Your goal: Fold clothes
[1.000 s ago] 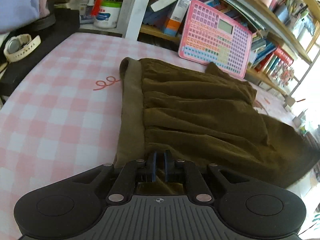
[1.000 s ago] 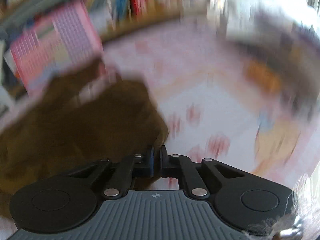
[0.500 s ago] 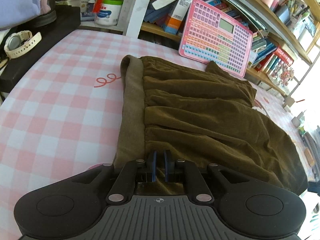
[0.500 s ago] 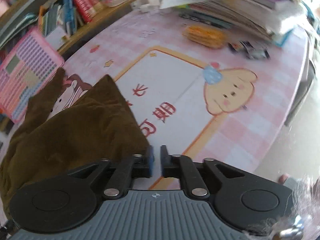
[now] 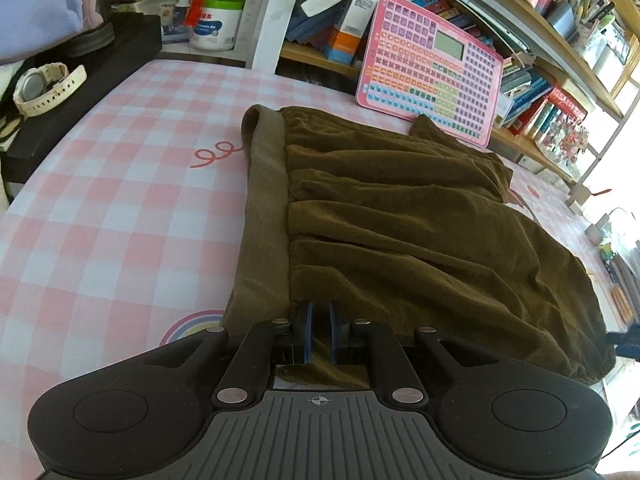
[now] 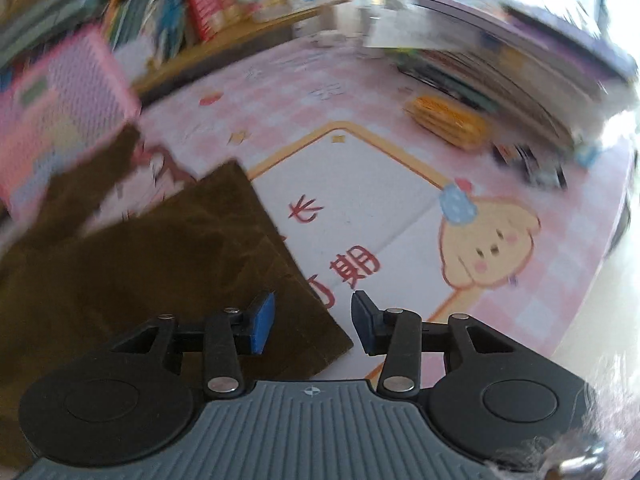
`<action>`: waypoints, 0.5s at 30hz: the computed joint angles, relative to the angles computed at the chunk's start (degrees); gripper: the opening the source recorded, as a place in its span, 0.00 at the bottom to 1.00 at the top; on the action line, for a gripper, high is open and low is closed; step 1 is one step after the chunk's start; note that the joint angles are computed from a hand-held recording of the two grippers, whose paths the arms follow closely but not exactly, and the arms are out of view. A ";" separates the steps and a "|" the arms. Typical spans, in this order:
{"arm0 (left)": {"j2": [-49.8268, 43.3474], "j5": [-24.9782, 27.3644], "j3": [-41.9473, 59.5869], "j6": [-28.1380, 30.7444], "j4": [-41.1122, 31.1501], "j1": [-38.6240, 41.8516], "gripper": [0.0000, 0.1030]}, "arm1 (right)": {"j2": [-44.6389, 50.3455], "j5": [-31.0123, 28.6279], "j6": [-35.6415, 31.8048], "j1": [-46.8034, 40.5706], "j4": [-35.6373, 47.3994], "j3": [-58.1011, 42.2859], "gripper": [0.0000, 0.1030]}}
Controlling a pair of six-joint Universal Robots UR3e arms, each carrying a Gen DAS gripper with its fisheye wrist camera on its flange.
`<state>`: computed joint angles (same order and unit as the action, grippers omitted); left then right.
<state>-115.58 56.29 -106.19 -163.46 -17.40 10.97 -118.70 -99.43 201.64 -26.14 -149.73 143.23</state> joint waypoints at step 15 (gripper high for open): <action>7.48 -6.48 -5.53 1.16 -5.42 6.48 0.16 | 2.89 -11.73 -7.47 4.39 -3.75 1.60 0.29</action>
